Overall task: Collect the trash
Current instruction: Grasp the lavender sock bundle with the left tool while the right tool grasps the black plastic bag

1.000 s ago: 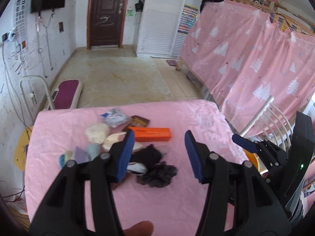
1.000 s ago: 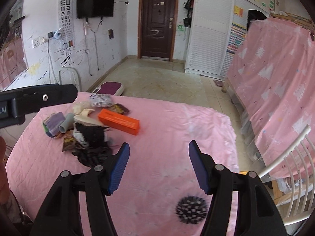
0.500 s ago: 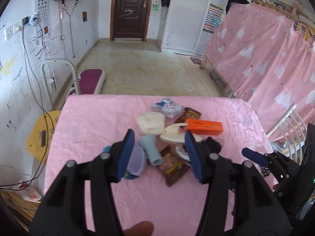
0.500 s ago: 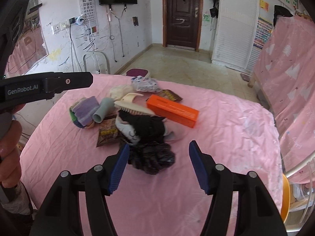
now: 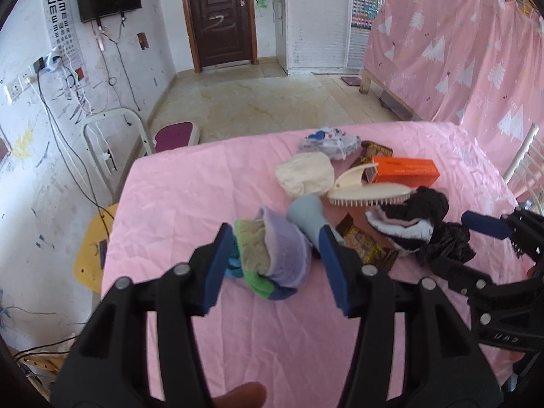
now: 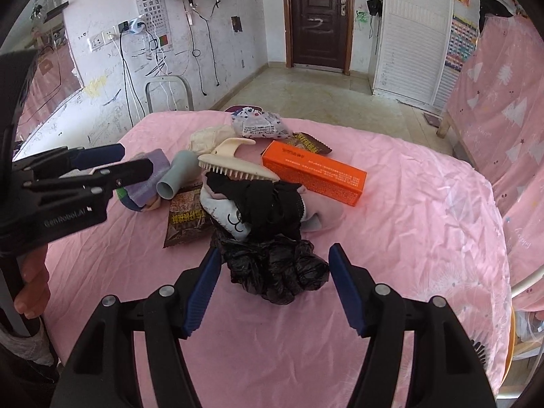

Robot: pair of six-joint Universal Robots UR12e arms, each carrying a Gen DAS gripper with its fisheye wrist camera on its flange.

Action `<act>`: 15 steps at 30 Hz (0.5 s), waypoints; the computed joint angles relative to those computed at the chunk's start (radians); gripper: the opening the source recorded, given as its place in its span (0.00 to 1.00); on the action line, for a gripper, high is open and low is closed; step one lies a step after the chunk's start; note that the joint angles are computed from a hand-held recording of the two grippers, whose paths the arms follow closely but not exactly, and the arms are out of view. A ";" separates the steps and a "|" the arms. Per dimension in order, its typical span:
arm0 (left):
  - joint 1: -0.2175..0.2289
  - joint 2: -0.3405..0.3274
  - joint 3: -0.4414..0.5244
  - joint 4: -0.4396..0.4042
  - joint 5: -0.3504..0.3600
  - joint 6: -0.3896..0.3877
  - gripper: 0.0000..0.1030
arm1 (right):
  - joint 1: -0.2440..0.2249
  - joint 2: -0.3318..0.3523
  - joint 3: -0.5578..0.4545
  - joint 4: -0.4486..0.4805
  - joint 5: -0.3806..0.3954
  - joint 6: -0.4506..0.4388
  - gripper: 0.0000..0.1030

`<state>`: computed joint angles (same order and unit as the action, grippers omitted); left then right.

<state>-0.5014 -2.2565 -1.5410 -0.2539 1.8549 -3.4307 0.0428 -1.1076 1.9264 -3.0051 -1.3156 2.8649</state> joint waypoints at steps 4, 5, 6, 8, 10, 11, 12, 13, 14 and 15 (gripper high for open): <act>-0.001 -0.009 0.009 -0.019 -0.002 0.005 0.42 | -0.004 0.002 0.000 0.004 0.006 0.003 0.54; -0.001 -0.010 0.011 -0.025 -0.002 0.006 0.37 | -0.005 0.003 -0.001 0.004 0.006 0.004 0.54; -0.001 -0.013 0.014 -0.027 0.000 0.008 0.34 | -0.006 0.004 -0.001 0.005 0.008 0.006 0.54; -0.003 -0.015 0.016 -0.028 0.003 0.017 0.24 | -0.006 0.005 -0.005 0.011 0.006 0.010 0.54; -0.003 -0.016 0.013 -0.023 0.000 0.023 0.19 | -0.009 0.007 -0.005 0.014 0.009 0.016 0.48; -0.002 -0.015 0.011 -0.021 -0.008 0.023 0.16 | -0.008 0.007 -0.007 0.018 0.007 0.017 0.42; -0.001 -0.015 0.011 -0.023 -0.010 0.021 0.16 | -0.010 0.008 -0.008 0.023 0.012 0.018 0.39; -0.002 -0.015 0.011 -0.023 -0.007 0.018 0.14 | -0.012 0.007 -0.008 0.025 0.016 0.018 0.33; -0.002 -0.015 0.011 -0.024 -0.007 0.015 0.14 | -0.012 0.006 -0.007 0.024 0.015 0.018 0.29; -0.001 -0.014 0.009 -0.022 -0.009 0.011 0.13 | -0.013 0.005 -0.005 0.021 0.017 0.013 0.28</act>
<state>-0.5026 -2.2700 -1.5321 -0.2761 1.8462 -3.4195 0.0296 -1.1030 1.9216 -2.9845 -1.2990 2.8775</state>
